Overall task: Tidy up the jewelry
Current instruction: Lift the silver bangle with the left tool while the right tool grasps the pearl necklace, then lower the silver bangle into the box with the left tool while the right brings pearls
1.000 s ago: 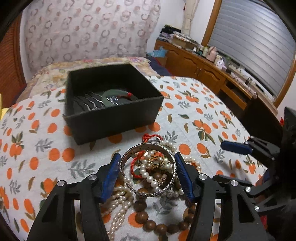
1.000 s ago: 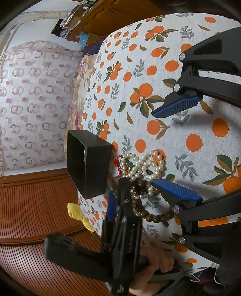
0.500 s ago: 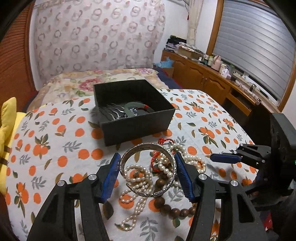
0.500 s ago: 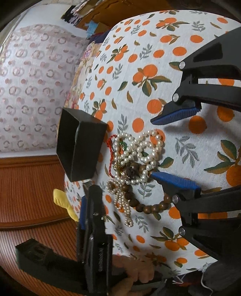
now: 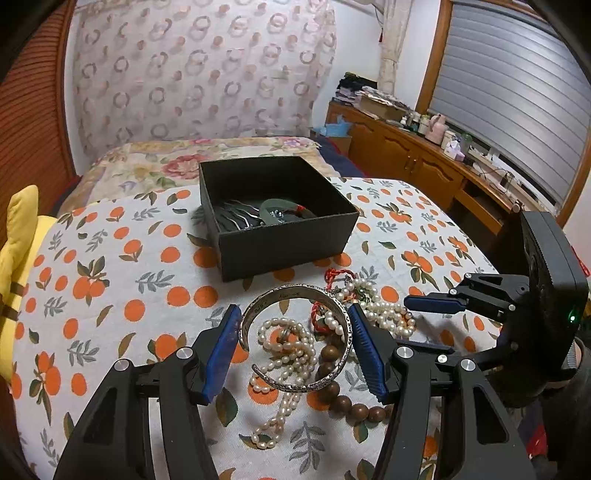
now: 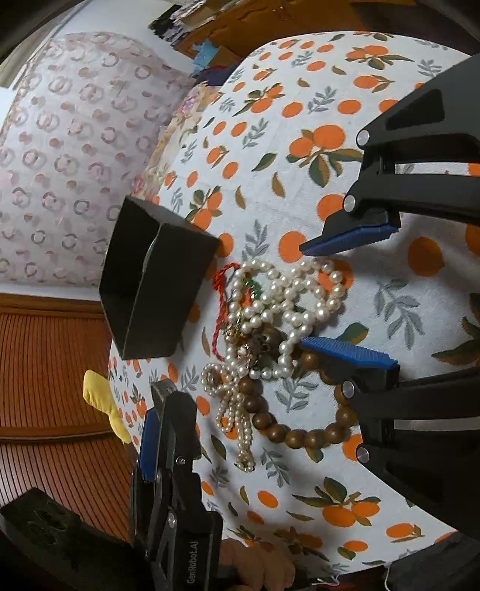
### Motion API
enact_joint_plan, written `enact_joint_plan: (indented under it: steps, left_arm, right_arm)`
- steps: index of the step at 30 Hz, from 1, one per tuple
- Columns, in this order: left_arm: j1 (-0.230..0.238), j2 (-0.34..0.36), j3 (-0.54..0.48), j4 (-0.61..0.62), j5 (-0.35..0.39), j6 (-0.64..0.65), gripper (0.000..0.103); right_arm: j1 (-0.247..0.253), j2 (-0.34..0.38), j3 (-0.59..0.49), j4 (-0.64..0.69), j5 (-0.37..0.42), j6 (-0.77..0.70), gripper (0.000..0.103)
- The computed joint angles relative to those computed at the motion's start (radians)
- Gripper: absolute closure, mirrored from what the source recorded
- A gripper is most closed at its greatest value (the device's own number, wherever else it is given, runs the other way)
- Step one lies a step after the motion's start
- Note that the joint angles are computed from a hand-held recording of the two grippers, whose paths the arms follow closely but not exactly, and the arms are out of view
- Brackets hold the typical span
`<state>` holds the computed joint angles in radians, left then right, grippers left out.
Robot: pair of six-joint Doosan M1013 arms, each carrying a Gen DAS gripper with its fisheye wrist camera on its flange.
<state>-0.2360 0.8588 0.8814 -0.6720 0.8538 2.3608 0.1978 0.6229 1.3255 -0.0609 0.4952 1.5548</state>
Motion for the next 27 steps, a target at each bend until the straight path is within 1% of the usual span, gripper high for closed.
enact_joint_plan:
  steps: [2,4,6,11,14,15,16,18,19,22,27]
  left_arm:
    - [0.0,0.0,0.0,-0.001,0.0,-0.001,0.046]
    - [0.0,-0.001,0.001,0.0,-0.001,0.0,0.046]
    - [0.0,-0.001,0.002,-0.002,-0.002,0.003,0.046]
    - [0.0,0.001,-0.001,-0.001,0.0,0.001,0.046]
    - [0.001,0.0,0.0,0.0,0.001,0.001,0.046]
    - [0.001,0.0,0.001,-0.001,0.001,0.001,0.046]
    - [0.001,0.0,0.0,-0.002,0.001,0.002,0.046]
    - [0.001,0.0,0.001,-0.001,0.001,0.001,0.046]
    - [0.001,0.0,0.001,-0.002,0.001,0.001,0.046]
    - [0.001,0.0,0.002,-0.002,0.001,0.002,0.046]
    - [0.001,0.0,0.002,-0.001,0.0,0.002,0.046]
  right_arm:
    - [0.002,0.002,-0.004,0.002,-0.005,-0.014,0.056]
    - [0.004,0.005,-0.012,0.002,-0.004,-0.032,0.061]
    - [0.004,0.008,-0.017,0.015,-0.004,-0.054,0.073]
    - [0.005,0.01,-0.021,0.014,-0.005,-0.065,0.079]
    - [0.007,0.011,-0.023,-0.007,-0.006,-0.047,0.08]
    - [0.007,0.011,-0.022,-0.01,-0.011,-0.042,0.083]
    - [0.007,0.008,-0.017,0.016,-0.022,-0.071,0.086]
    - [0.008,0.005,-0.013,0.048,-0.028,-0.113,0.086]
    - [0.011,0.007,-0.017,0.033,-0.021,-0.102,0.086]
    - [0.009,0.018,-0.035,0.044,0.009,-0.092,0.086]
    - [-0.003,0.032,-0.058,0.125,0.04,-0.132,0.086]
